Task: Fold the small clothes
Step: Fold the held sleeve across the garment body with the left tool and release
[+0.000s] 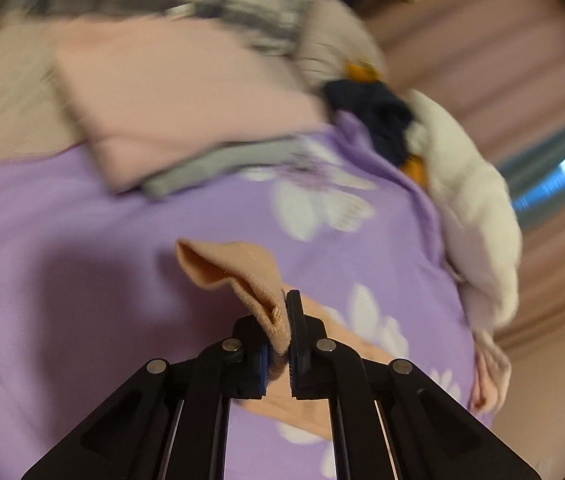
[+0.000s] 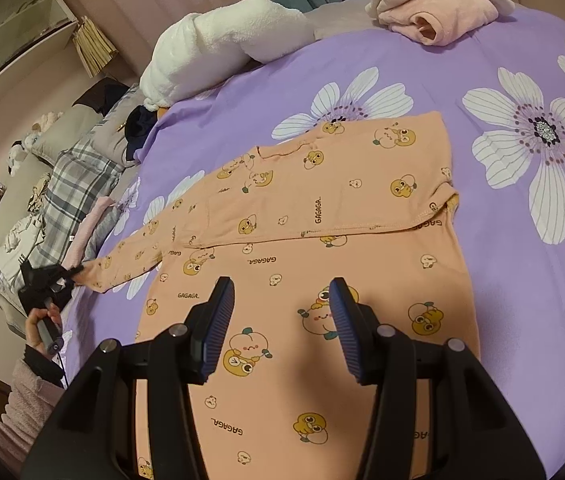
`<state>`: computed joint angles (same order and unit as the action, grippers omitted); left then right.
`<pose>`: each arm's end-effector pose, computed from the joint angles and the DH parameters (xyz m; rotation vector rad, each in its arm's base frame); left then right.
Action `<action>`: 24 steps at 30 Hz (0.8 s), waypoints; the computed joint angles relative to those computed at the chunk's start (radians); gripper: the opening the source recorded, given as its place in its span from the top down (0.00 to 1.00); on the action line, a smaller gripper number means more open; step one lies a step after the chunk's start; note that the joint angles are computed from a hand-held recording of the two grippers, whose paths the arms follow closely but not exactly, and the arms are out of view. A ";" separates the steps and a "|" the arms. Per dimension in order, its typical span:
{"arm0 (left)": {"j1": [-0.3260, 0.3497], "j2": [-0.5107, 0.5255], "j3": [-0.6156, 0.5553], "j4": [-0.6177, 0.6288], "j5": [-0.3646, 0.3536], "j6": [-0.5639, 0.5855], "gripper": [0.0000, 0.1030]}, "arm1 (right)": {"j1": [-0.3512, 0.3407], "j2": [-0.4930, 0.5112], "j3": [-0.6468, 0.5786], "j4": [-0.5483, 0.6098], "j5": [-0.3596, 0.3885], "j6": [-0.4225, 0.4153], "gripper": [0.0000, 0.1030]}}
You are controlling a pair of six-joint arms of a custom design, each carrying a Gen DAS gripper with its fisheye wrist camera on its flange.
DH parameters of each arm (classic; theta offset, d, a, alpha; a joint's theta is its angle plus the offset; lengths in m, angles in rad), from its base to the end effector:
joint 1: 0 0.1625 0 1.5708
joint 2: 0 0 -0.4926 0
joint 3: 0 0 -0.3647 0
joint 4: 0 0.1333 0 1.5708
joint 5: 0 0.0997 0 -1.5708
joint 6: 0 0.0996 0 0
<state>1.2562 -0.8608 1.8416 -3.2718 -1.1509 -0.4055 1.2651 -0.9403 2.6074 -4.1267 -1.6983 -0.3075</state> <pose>-0.0385 -0.6804 0.2304 -0.3477 2.7558 -1.1835 -0.0038 -0.4129 0.2125 -0.0749 -2.5402 1.1042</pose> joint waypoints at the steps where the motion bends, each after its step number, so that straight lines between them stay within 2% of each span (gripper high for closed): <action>1: -0.015 0.001 0.000 0.000 -0.010 0.015 0.96 | -0.004 0.001 0.004 -0.007 0.007 0.000 0.51; 10: -0.170 0.076 -0.067 0.089 -0.076 0.129 0.96 | -0.060 -0.028 0.045 -0.045 0.078 -0.007 0.51; 24: -0.340 0.311 -0.216 0.259 -0.097 0.230 0.96 | -0.230 -0.100 0.121 -0.103 0.211 -0.028 0.51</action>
<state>0.9158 -0.5498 1.6253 -3.0124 -1.2477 -0.1757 1.0353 -1.0408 2.7282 -4.2298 -1.4878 -0.3358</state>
